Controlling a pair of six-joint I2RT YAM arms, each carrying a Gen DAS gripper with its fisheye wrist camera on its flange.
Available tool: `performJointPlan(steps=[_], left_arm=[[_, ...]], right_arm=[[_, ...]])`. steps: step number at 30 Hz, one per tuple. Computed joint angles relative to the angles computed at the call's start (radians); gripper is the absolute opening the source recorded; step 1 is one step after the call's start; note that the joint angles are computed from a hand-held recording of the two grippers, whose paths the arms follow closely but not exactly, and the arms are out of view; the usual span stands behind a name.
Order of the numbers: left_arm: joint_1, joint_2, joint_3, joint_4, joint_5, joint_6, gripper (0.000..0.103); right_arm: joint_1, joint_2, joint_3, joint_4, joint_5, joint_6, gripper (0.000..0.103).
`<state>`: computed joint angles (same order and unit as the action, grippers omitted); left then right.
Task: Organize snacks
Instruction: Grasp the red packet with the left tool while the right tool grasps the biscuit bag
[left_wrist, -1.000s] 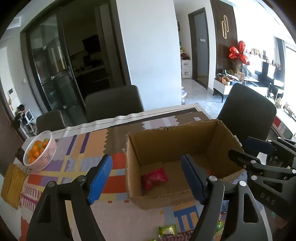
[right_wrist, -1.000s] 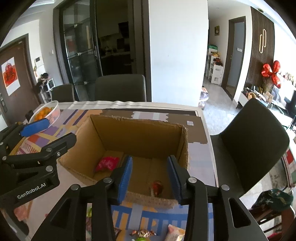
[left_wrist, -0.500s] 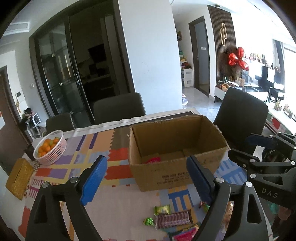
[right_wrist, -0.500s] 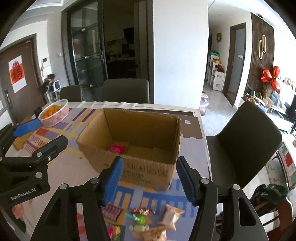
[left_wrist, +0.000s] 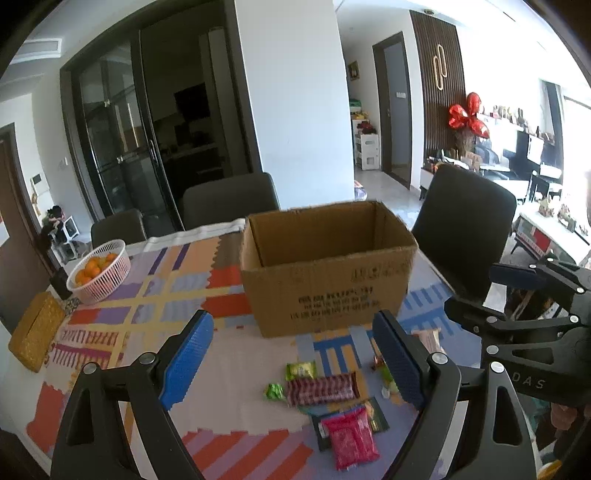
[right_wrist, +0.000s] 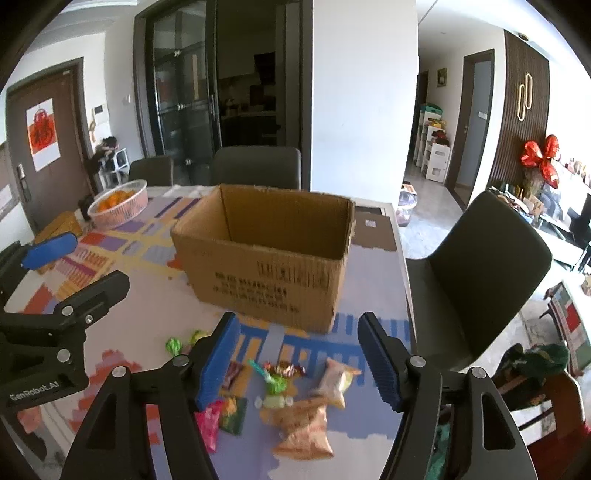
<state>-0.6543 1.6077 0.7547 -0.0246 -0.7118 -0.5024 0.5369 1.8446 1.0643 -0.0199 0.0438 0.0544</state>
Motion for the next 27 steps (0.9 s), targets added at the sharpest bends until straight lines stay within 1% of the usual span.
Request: performJointPlan(steps=[5, 12, 20, 27], left_arm=[[-0.028, 0.052, 0.0, -0.026, 0.03, -0.058, 0.089], [-0.041, 0.135, 0.009, -0.037, 0.085, -0.118, 0.089], [-0.032, 0.243, 0.025, -0.016, 0.184, -0.16, 0.088], [0.0, 0.347, 0.057, 0.003, 0.273, -0.18, 0.088]], right_arm=[[0.005, -0.014, -0.064, 0.011, -0.002, -0.011, 0.068], [-0.003, 0.018, -0.12, 0.018, -0.016, -0.014, 0.068], [-0.015, 0.086, -0.135, 0.007, -0.029, -0.021, 0.068], [-0.031, 0.177, -0.103, -0.007, -0.039, -0.025, 0.068]])
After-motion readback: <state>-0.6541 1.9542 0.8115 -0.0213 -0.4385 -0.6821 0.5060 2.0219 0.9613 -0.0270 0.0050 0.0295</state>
